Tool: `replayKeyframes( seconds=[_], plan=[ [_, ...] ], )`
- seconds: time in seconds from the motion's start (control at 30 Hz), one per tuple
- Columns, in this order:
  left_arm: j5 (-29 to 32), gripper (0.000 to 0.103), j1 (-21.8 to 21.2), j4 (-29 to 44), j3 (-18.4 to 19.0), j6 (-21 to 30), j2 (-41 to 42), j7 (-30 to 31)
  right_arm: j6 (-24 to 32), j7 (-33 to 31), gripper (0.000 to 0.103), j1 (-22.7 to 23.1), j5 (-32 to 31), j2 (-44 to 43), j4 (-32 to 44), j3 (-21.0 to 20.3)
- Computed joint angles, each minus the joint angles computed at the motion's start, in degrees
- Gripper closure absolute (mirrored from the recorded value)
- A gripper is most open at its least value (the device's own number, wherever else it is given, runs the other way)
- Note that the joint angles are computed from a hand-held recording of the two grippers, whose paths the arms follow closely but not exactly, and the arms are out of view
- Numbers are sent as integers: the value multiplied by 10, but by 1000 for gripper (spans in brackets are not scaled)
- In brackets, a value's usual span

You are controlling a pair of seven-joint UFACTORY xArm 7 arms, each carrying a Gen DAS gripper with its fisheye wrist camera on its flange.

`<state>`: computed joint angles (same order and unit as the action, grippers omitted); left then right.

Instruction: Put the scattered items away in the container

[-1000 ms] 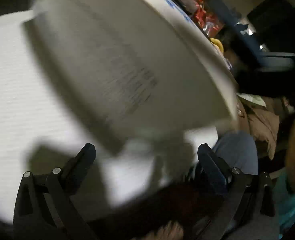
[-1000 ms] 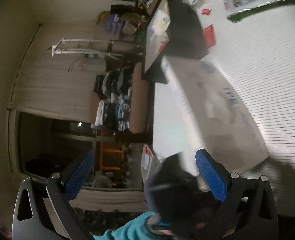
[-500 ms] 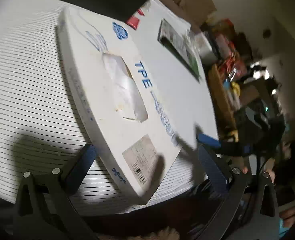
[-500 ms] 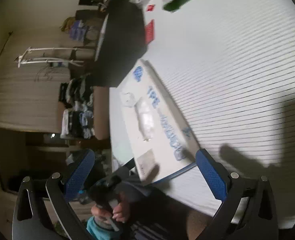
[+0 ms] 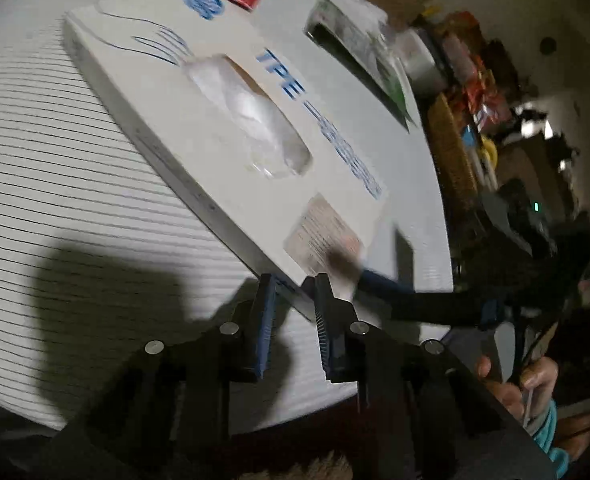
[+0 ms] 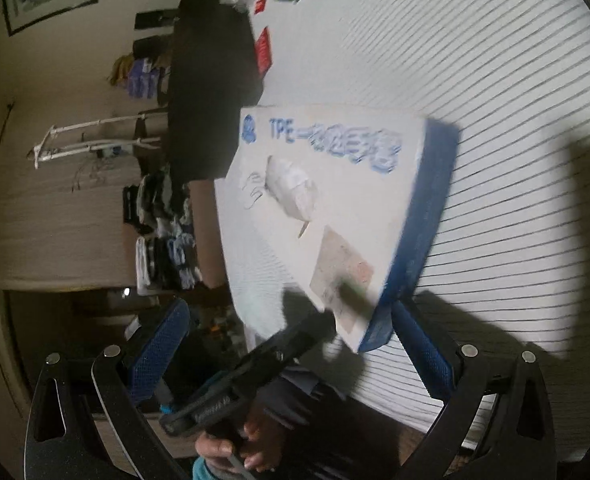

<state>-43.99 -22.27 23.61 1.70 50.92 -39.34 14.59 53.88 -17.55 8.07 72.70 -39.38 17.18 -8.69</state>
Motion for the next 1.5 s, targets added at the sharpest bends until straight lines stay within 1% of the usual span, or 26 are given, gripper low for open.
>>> replayKeyframes(
  seconds=[0.03, 0.1, 0.13, 0.17, 0.2, 0.23, 0.27, 0.37, 0.43, 0.47, 0.53, 0.57, 0.63, 0.7, 0.77, 0.8, 0.83, 0.87, 0.93, 1.0, 1.07, 1.13, 1.17, 1.23, 1.37, 1.5],
  plan=[
    [13, 83, 4, 1, -8, 0, -8, -5, -3, 7, 0, -7, -14, -8, 0, 2],
    [72, 65, 25, 11, -30, -4, -28, -26, -11, 30, 0, -23, -61, -30, 3, 10],
    [110, 41, 40, 17, -45, -13, -35, -40, -18, 46, 0, -32, -94, -43, 6, 17],
    [151, 22, 54, 24, -62, -31, -39, -52, -24, 59, 0, -35, -118, -53, 6, 20],
    [196, 18, 71, 35, -77, -54, -35, -60, -30, 72, 0, -36, -139, -60, 6, 23],
    [240, 18, 87, 52, -91, -75, -19, -67, -35, 85, 0, -37, -161, -64, 8, 27],
    [270, 18, 95, 65, -95, -89, -3, -70, -42, 95, 0, -33, -175, -65, 10, 30],
    [387, 16, 128, 124, -122, -137, 89, -75, -64, 121, 0, -12, -199, -61, 12, 39],
    [475, 16, 155, 149, -147, -158, 134, -96, -79, 129, 0, 6, -212, -60, 11, 41],
    [512, 16, 162, 161, -155, -165, 156, -103, -85, 133, 0, 13, -220, -61, 9, 40],
    [546, 16, 154, 188, -151, -167, 201, -95, -94, 143, 0, 27, -238, -60, 9, 39],
    [553, 16, 147, 200, -146, -161, 220, -91, -99, 146, 0, 33, -244, -57, 9, 36],
    [540, 16, 123, 218, -125, -145, 250, -63, -103, 149, 0, 42, -255, -52, 11, 26],
    [493, 16, 97, 225, -100, -139, 264, -20, -106, 149, 0, 47, -261, -48, 13, 15],
    [468, 16, 88, 235, -91, -126, 280, -2, -108, 146, 0, 49, -266, -44, 14, 7],
    [475, 15, 88, 238, -94, -123, 289, -10, -108, 146, 0, 49, -268, -42, 14, 4],
    [496, 11, 90, 232, -99, -133, 290, -23, -109, 145, 0, 49, -269, -40, 14, 1],
    [512, 10, 90, 224, -104, -147, 288, -34, -109, 144, 0, 50, -269, -38, 15, -2],
    [516, 11, 88, 221, -105, -151, 285, -52, -109, 142, 0, 49, -269, -35, 16, -6],
    [519, 14, 85, 218, -109, -142, 280, -76, -107, 142, 0, 46, -272, -35, 16, -7],
    [533, 23, 81, 211, -116, -133, 269, -96, -105, 145, 0, 41, -277, -39, 16, -6],
    [544, 31, 76, 206, -127, -113, 257, -132, -103, 149, 0, 37, -282, -42, 16, -7],
    [547, 32, 72, 203, -132, -103, 250, -149, -102, 149, 0, 35, -283, -44, 15, -9],
    [542, 32, 60, 193, -139, -87, 234, -168, -99, 152, 0, 31, -282, -52, 11, -13],
    [527, 32, 35, 176, -146, -72, 209, -180, -93, 149, 0, 29, -267, -64, 4, -29],
    [499, 32, 18, 158, -151, -50, 177, -222, -88, 151, 0, 20, -253, -86, -4, -35]
  ],
)
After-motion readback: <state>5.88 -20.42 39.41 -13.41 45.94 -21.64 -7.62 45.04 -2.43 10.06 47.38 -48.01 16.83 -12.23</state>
